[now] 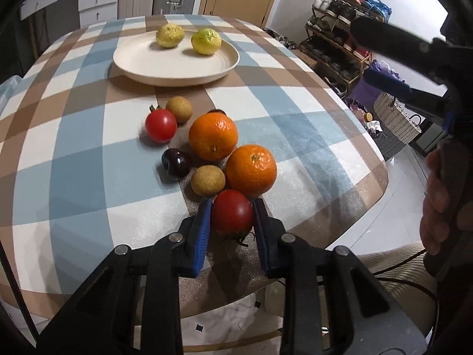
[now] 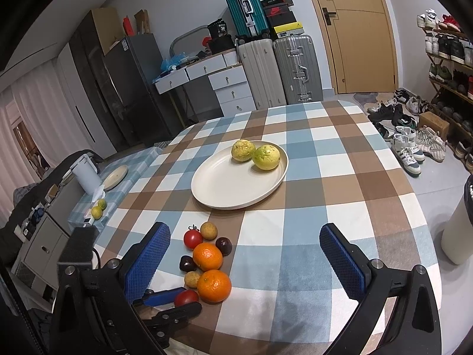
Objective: Organize fruits
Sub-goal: 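Lower the left tool onto the red tomato and close it, then grasp the orange with the right tool while the left tool holds the tomato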
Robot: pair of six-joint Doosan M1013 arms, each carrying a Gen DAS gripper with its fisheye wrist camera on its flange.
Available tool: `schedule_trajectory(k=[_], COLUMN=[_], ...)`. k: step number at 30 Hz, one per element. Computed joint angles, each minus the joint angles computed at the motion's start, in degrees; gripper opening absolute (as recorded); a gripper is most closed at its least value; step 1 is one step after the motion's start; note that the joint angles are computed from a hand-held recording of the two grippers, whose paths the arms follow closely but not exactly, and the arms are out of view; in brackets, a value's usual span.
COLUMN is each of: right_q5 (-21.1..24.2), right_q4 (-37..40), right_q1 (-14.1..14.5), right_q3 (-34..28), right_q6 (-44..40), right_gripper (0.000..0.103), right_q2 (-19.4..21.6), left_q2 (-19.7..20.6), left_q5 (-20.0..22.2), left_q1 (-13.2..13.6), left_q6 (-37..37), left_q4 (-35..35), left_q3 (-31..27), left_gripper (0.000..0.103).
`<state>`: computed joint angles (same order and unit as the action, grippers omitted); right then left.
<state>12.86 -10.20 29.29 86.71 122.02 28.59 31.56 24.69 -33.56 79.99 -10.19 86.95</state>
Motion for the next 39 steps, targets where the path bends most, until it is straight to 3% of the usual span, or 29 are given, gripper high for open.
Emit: schedule_trajectory(k=[3, 7, 11, 14, 17, 20, 22, 29, 32, 39], right_q5=[0.2, 0.7, 2.1, 4.1, 6.9, 10.6, 13.2, 19.5, 21.3, 23.8], right_q4=[1.5, 15.9, 14.0, 15.2, 18.8, 27.1, 29.6, 25.2, 24.6, 21.6], right_q1=[0.0, -0.6, -0.2, -0.1, 0.0, -0.4, -0.4, 0.8, 1.1, 1.6], right_q3=[0.0, -0.1, -0.7, -1.6, -2.8, -4.2, -5.2, -8.3, -9.2, -10.5], right_q6=[-1.4, -15.0, -14.6, -16.5, -20.7, -28.2, -30.8, -31.6, -32.5, -31.4], right_gripper=[0.103, 0.103, 0.103, 0.103, 0.103, 0.103, 0.103, 0.096, 0.087, 0.077], right_q2=[0.0, 0.2, 0.6, 1.3, 2.2, 3.3, 4.2, 6.7, 7.5, 8.7], left_q2=[-0.6, -2.6, -4.8, -6.2, -7.4, -8.3, -8.8, -8.9, -9.0, -9.0], left_q5=[-0.5, -4.2, -7.8, -8.9, -10.6, -11.4, -12.2, -12.4, -12.9, -13.0], left_q1=[0.2, 1.1, 1.8, 2.8, 4.3, 5.5, 6.2, 6.9, 6.7, 6.6], left_q6=[0.6, 1.7, -4.8, -11.6, -13.9, -15.3, -13.8, -3.9, -1.3, 0.6], left_q4=[-0.7, -3.1, 3.3, 9.4, 9.7, 10.0, 7.3, -4.0, -6.2, -8.2], left_q3=[0.5, 2.5, 4.2, 5.0, 6.1, 6.8, 7.4, 7.8, 8.0, 8.1], left_gripper=[0.025, 0.025, 0.025, 0.025, 0.025, 0.025, 0.025, 0.025, 0.025, 0.025])
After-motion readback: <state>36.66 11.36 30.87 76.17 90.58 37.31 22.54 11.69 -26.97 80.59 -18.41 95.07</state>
